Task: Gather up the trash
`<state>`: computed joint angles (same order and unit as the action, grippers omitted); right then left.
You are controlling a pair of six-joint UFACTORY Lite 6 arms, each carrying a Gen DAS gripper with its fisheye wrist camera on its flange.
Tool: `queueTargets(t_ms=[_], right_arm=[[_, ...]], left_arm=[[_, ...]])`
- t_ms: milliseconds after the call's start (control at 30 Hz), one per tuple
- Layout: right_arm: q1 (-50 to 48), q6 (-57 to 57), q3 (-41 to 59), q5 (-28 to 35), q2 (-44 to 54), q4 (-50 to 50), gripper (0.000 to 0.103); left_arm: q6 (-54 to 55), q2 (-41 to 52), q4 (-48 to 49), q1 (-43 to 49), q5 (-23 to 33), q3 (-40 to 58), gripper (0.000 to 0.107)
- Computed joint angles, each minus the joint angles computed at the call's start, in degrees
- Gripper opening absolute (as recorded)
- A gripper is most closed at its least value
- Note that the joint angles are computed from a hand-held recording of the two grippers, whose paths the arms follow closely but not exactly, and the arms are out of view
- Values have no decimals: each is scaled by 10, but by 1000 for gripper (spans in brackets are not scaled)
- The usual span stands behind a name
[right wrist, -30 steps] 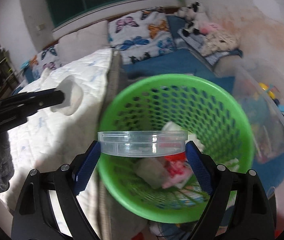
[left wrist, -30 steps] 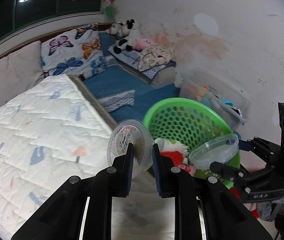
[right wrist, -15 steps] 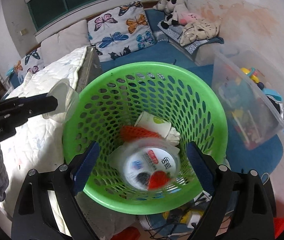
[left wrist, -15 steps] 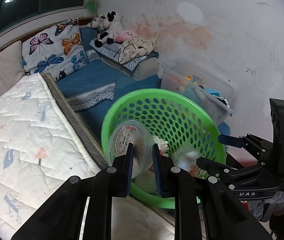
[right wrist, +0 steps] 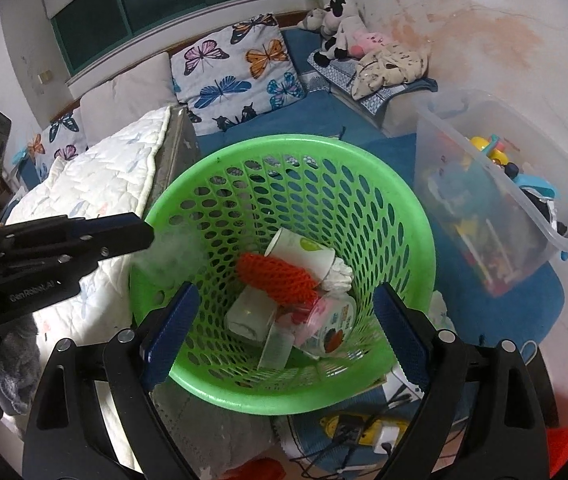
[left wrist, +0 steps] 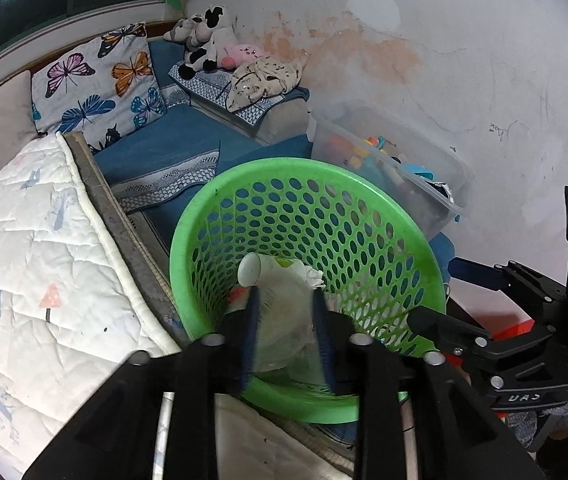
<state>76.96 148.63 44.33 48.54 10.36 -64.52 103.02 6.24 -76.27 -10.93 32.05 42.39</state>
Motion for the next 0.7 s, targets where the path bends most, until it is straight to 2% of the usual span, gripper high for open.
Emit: queueTargets(t_ms=[67, 467, 700], right_arm=[[2, 5, 0, 1, -1, -1, 88], [7, -44, 86, 12, 53, 4, 88], [4, -85, 172, 12, 111, 6, 89]], left_arm=[[11, -5, -10, 7, 3, -7, 44], [19, -59, 25, 112, 33, -41, 52], [43, -99, 47, 201, 62, -58, 67]])
